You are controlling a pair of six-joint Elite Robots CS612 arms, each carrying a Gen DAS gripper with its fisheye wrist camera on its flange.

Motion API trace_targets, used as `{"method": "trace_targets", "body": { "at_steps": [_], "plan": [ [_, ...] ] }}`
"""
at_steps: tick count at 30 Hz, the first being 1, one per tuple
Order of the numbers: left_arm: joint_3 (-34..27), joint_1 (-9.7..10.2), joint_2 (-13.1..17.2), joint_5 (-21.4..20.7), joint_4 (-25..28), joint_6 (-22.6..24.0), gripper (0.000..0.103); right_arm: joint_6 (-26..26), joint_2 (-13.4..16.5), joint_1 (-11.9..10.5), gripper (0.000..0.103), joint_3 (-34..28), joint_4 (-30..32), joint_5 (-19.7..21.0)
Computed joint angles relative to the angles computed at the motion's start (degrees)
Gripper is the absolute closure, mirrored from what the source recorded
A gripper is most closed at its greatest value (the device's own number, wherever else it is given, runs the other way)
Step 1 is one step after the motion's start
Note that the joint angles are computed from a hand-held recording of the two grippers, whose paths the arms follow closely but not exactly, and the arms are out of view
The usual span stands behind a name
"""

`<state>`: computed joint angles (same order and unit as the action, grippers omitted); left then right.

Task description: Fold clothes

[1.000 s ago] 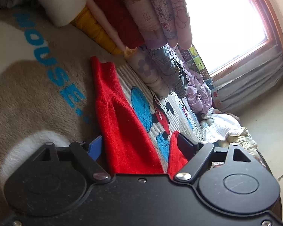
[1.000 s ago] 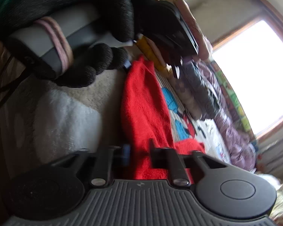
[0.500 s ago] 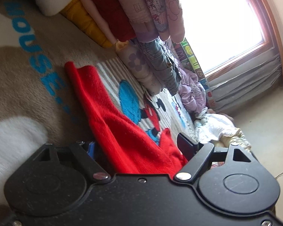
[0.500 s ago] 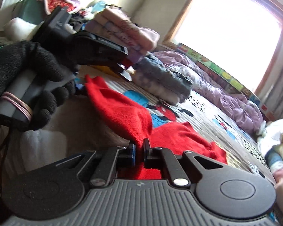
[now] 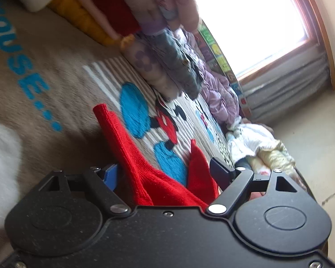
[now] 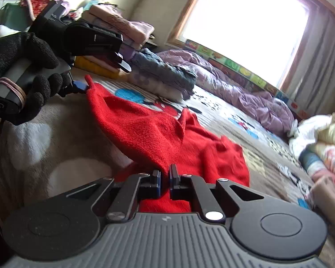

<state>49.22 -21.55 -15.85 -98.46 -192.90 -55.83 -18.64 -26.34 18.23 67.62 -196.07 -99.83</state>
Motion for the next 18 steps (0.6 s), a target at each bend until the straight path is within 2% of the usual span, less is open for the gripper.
{"method": "trace_targets", "body": {
  "at_steps": [12,16,18],
  "plan": [
    [-3.2,-1.28,0.8,-2.9,3.3,8.6,0.021,9.7,-1.6,-1.7,0.095,4.1,0.5,0.7],
    [-3.3,-1.62,0.7,-2.7,4.4,11.6,0.021,12.3,-1.9,-2.1,0.095,5.0,1.6,1.9],
    [-3.4,-1.7,0.6,-2.7,4.9,12.6,0.021,15.4,-2.2,-2.5,0.095,5.6,2.4,3.5]
  ]
}}
